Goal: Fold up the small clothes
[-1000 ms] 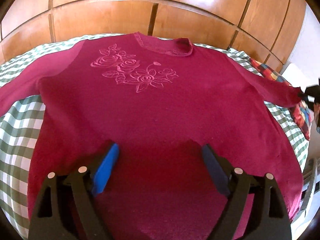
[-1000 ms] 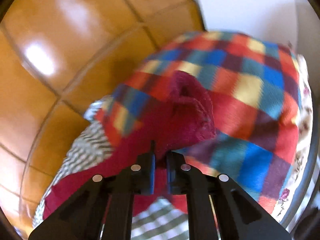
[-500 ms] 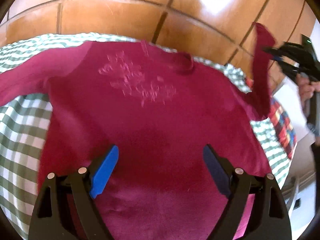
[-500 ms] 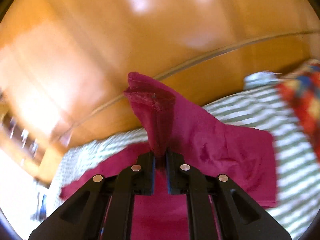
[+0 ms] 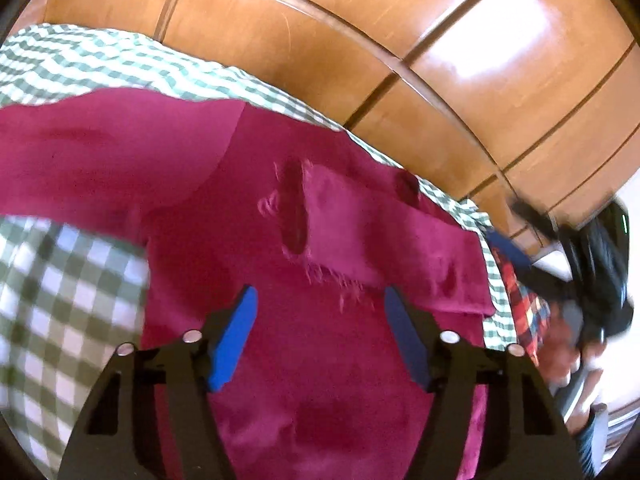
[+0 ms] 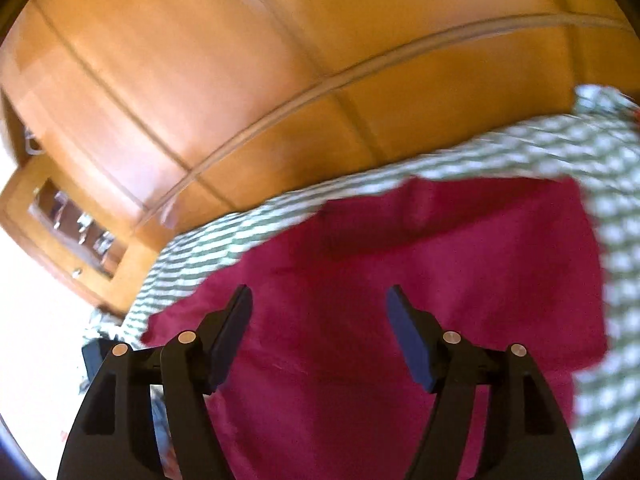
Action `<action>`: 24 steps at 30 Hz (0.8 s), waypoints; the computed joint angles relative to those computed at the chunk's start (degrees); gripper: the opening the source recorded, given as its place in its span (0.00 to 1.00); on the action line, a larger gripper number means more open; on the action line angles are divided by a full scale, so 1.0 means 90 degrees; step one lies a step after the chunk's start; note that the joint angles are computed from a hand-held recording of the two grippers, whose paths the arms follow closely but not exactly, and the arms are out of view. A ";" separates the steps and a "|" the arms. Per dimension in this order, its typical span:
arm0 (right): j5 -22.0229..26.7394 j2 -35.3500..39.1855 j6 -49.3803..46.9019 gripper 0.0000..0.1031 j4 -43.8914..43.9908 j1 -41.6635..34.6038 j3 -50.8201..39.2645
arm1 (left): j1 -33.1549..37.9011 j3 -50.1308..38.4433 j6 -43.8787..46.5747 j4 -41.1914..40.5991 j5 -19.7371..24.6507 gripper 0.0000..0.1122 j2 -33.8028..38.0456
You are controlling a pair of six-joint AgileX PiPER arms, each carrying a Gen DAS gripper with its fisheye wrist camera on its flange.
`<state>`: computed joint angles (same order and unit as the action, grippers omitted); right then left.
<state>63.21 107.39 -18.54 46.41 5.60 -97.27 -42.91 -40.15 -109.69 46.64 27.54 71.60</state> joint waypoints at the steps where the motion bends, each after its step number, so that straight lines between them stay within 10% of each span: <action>1: -0.0032 -0.0174 -0.0095 0.66 -0.0055 -0.0264 0.0331 | 0.0163 -0.0070 0.0192 -0.0080 -0.0062 0.55 0.0078; 8: 0.0023 -0.0603 -0.0376 0.66 -0.0344 -0.2094 0.1693 | 0.1261 -0.0847 0.2236 -0.1407 -0.0549 0.49 0.1068; 13: -0.0097 -0.0473 -0.0330 0.63 -0.0201 -0.2270 0.1746 | 0.1499 -0.1690 0.3543 -0.2361 -0.0406 0.07 0.1963; 20: -0.0359 0.0073 0.0004 0.62 0.0032 -0.1405 0.0740 | 0.1370 -0.1519 0.1909 -0.0802 -0.0029 0.06 0.1139; 24: -0.0831 0.0759 0.0839 0.62 -0.1392 -0.0438 -0.0138 | 0.1319 -0.1588 0.2011 -0.0820 0.0534 0.06 0.1318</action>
<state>55.73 114.22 -10.99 33.89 1.66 -98.51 -31.04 -54.45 -91.59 39.26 32.34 83.46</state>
